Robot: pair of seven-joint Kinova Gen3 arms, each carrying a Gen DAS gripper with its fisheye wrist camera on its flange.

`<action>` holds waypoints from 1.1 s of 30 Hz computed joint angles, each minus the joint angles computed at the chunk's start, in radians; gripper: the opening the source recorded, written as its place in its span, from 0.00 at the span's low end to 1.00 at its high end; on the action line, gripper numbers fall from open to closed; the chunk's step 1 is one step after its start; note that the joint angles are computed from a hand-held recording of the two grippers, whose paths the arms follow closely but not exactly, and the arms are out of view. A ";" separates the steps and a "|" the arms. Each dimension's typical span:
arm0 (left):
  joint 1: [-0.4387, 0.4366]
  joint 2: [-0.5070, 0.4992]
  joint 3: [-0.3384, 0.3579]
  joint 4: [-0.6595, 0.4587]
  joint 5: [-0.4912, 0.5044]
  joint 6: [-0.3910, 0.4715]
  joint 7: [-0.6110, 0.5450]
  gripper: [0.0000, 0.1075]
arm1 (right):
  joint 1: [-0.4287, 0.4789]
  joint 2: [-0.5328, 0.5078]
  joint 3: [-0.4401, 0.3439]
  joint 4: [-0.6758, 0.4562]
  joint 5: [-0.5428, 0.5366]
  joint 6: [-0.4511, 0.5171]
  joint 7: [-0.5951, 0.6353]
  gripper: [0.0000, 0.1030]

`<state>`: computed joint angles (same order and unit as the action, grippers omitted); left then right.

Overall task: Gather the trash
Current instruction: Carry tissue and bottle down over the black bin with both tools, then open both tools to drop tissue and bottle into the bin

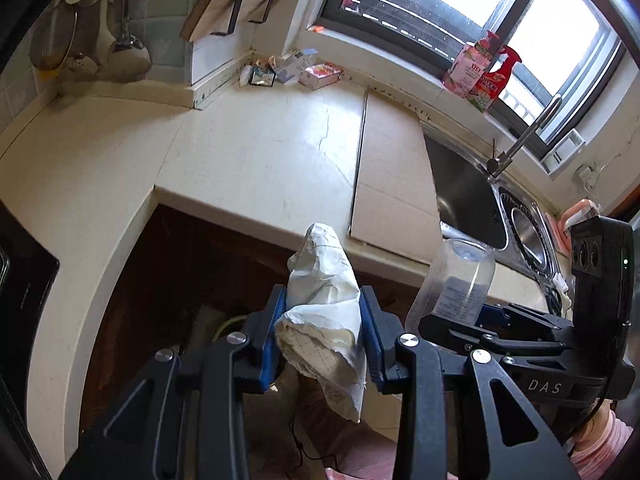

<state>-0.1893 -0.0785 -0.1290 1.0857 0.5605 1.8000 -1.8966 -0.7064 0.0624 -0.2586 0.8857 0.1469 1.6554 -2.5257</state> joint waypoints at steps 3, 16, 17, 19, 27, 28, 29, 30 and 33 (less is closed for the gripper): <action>0.006 -0.034 0.002 0.097 -0.048 -0.031 -0.037 0.32 | -0.008 -0.002 -0.012 0.069 -0.025 -0.020 0.020 0.62; 0.060 -0.068 0.056 0.572 -0.253 -0.346 0.020 0.32 | 0.079 0.018 0.001 0.534 -0.225 -0.315 0.215 0.62; 0.064 -0.063 0.060 0.602 -0.262 -0.372 0.027 0.32 | 0.081 0.025 0.002 0.556 -0.229 -0.335 0.232 0.62; 0.068 -0.038 0.066 0.664 -0.276 -0.427 0.037 0.32 | 0.087 0.040 0.005 0.599 -0.248 -0.375 0.261 0.61; 0.084 0.076 0.095 0.804 -0.332 -0.609 0.087 0.33 | 0.080 0.149 0.013 0.691 -0.275 -0.468 0.364 0.60; 0.089 0.090 0.102 0.812 -0.333 -0.630 0.097 0.34 | 0.079 0.165 0.016 0.697 -0.276 -0.481 0.373 0.60; 0.093 0.100 0.106 0.816 -0.340 -0.641 0.105 0.34 | 0.076 0.177 0.019 0.701 -0.271 -0.488 0.378 0.59; 0.097 0.112 0.110 0.823 -0.350 -0.659 0.114 0.35 | 0.072 0.192 0.022 0.701 -0.264 -0.495 0.382 0.58; 0.096 0.139 0.112 0.845 -0.360 -0.695 0.109 0.41 | 0.066 0.255 0.028 0.679 -0.259 -0.527 0.409 0.58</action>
<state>-0.0928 0.0607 -0.0171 1.9308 0.2005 1.1051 -1.7873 -0.6404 0.3176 -0.2306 1.5646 -0.1120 1.1288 -2.1168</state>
